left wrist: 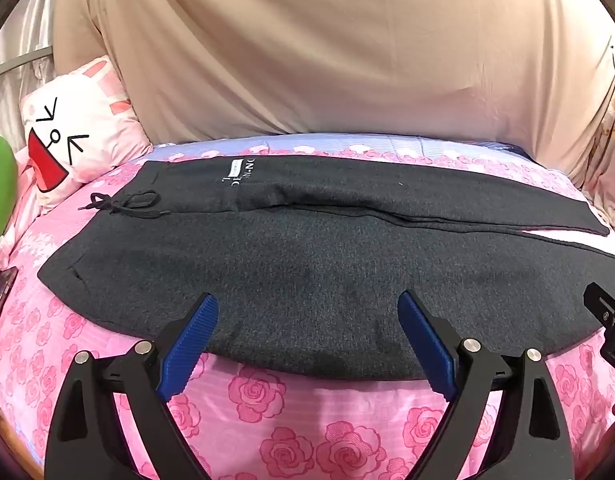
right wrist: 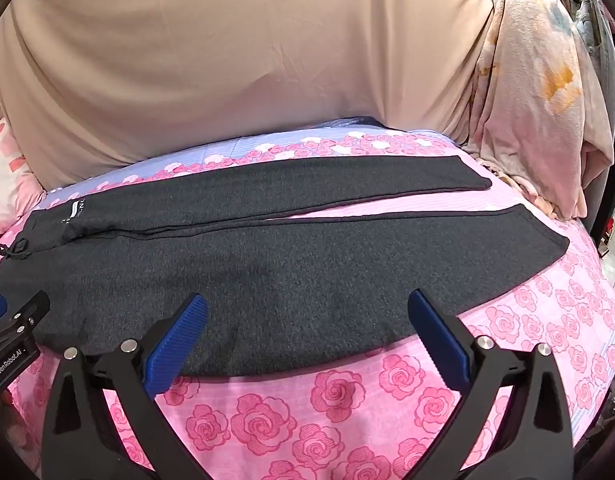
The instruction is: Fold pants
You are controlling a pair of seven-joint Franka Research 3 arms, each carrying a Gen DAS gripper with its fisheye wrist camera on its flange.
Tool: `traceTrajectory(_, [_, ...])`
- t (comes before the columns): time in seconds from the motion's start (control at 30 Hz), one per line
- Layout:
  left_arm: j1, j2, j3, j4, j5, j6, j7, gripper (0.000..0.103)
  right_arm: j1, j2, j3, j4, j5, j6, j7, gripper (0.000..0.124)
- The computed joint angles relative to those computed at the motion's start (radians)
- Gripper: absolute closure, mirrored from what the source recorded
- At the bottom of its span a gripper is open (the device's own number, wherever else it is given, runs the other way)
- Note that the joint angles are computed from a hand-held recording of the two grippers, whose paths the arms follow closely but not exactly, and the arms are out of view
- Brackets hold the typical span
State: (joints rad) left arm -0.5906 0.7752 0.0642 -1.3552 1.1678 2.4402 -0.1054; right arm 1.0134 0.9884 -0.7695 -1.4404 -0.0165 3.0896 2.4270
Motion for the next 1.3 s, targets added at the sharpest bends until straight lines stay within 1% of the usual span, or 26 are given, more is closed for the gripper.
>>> traceTrajectory(0.13, [-0.008,0.003,-0.002,0.014,-0.012,-0.037,0.022,0.014,0.000,-0.002,0.000,-0.002,0.001,0.000,-0.003,0.025])
traceTrajectory(0.77, [-0.002,-0.002,0.001,0.000,0.005,-0.011,0.003,0.014,-0.005,0.003,0.005,0.003,0.000,-0.003,-0.002,0.025])
traceTrajectory(1.3, [-0.003,-0.001,-0.001,0.000,0.006,-0.016,-0.002,0.014,-0.007,0.003,0.008,0.009,-0.006,-0.008,0.002,0.025])
